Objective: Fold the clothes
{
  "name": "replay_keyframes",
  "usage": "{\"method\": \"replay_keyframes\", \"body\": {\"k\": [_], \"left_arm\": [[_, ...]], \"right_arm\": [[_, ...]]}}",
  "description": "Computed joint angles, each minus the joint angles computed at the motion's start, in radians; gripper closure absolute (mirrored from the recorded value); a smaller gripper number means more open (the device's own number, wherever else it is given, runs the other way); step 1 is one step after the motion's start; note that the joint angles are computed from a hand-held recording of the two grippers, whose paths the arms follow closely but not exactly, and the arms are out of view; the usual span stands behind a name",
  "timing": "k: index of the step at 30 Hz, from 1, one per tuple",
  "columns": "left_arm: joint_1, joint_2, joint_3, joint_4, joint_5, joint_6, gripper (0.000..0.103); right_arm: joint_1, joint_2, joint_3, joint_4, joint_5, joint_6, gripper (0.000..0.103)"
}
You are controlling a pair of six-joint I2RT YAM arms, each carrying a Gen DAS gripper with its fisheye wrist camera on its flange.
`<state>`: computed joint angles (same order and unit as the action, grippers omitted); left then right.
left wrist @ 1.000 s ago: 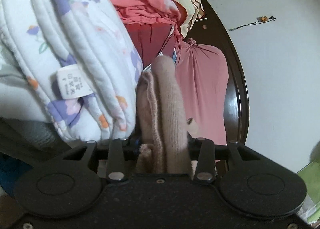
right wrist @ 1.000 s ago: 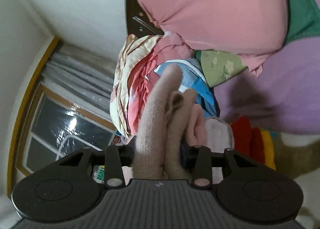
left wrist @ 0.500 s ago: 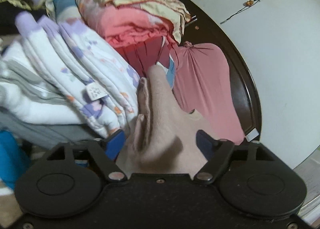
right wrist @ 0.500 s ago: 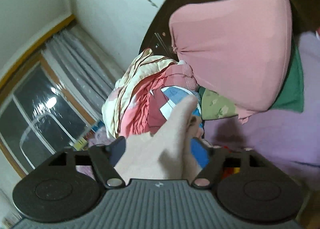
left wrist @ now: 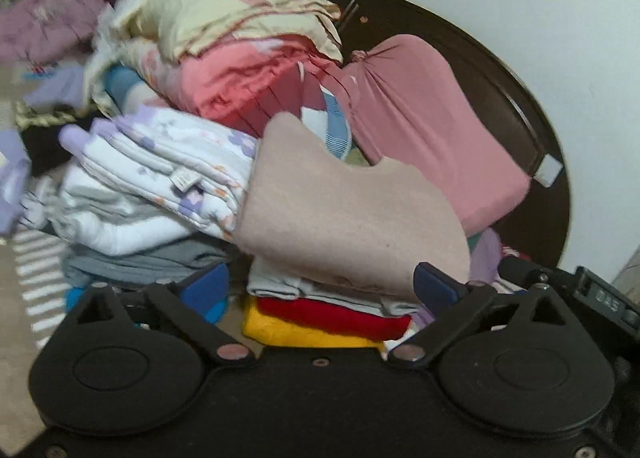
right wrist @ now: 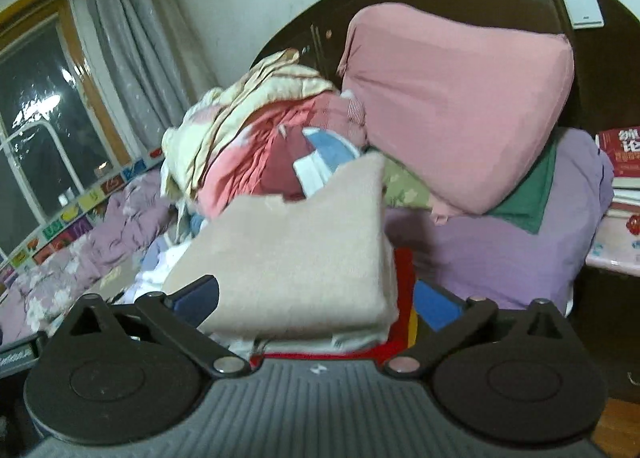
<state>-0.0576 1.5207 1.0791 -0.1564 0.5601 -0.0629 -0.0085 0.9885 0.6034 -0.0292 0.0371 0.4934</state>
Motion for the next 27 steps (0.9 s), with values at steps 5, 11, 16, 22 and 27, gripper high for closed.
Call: {"method": "replay_keyframes", "body": {"k": [5,11,16,22,27], "left_arm": [[-0.041,-0.086,-0.032,-0.022,-0.081,0.041,0.0],[-0.078,-0.158,-0.067,-0.014,-0.149,0.11,0.0],[-0.114,-0.194,-0.092,-0.008,-0.222,0.153,0.0],[-0.121,-0.214,-0.096,-0.039,-0.239,0.173,0.0],[-0.128,-0.229,-0.104,-0.068,-0.253,0.194,0.0]], "right_arm": [[0.07,-0.058,0.014,-0.109,0.095,-0.02,0.0],[0.118,-0.082,0.042,-0.194,0.168,-0.024,0.0],[0.137,-0.087,0.06,-0.231,0.206,-0.037,0.0],[0.142,-0.102,0.075,-0.266,0.207,-0.037,0.0],[0.167,-0.106,0.082,-0.286,0.22,-0.035,0.0]]}}
